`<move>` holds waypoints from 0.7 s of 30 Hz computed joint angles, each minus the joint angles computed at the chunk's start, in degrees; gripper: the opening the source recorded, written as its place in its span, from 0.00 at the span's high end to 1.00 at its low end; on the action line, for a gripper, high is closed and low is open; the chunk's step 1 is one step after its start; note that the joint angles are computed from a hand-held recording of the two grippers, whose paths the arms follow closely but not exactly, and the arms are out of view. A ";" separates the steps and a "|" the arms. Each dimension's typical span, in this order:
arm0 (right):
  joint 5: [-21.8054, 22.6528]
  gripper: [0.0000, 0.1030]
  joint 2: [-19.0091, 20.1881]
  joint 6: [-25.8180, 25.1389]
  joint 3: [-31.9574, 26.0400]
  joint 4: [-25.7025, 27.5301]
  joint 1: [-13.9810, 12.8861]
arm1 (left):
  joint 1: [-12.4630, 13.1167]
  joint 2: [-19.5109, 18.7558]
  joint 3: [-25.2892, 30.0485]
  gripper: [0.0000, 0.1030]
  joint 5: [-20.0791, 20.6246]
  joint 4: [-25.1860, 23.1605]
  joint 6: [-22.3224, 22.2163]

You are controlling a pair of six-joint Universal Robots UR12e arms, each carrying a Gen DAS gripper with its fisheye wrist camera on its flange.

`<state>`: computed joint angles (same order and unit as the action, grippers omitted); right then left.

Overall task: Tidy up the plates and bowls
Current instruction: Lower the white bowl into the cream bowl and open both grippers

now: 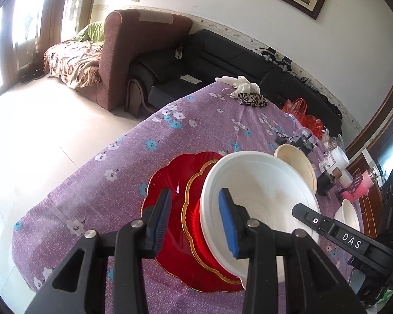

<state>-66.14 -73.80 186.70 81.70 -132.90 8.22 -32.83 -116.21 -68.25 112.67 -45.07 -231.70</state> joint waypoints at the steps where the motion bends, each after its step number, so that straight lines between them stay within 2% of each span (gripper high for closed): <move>1: -0.22 0.69 -0.13 0.04 0.15 -0.51 0.03 | -0.11 0.12 -0.19 0.56 0.33 0.34 -0.29; 2: -0.53 0.62 -0.29 0.19 0.34 -1.18 0.04 | -0.23 0.15 -0.21 0.53 0.73 0.47 -0.45; 3: -0.88 0.49 -0.51 0.30 0.69 -2.25 0.04 | -0.34 0.22 -0.31 0.51 1.08 0.69 -0.56; 4: -1.22 0.45 -0.68 0.32 0.86 -2.89 0.07 | -0.44 0.39 -0.55 0.50 1.33 1.06 -0.60; 10: -3.04 0.45 -2.26 0.39 2.50 -6.78 -0.29 | -1.55 0.49 -0.26 0.45 3.93 1.20 0.23; 13: -2.46 0.45 -3.47 1.15 4.03 -8.39 -1.11 | -2.81 0.02 0.90 0.40 7.33 0.67 2.07; 15: -2.19 0.44 -4.37 1.90 5.31 -9.53 -1.80 | -3.65 -0.37 1.67 0.31 9.66 0.52 3.41; 19: -2.49 0.39 -6.26 2.59 8.01 -11.37 -3.03 | -5.51 -1.56 3.78 0.27 14.01 0.29 6.49; 21: -2.61 0.39 -7.20 2.46 9.24 -11.74 -3.68 | -6.60 -2.45 5.23 0.21 16.01 -0.01 8.55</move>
<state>-68.75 -81.00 189.15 90.93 -144.64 4.54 -39.43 -118.66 -63.02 128.68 -45.08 -223.15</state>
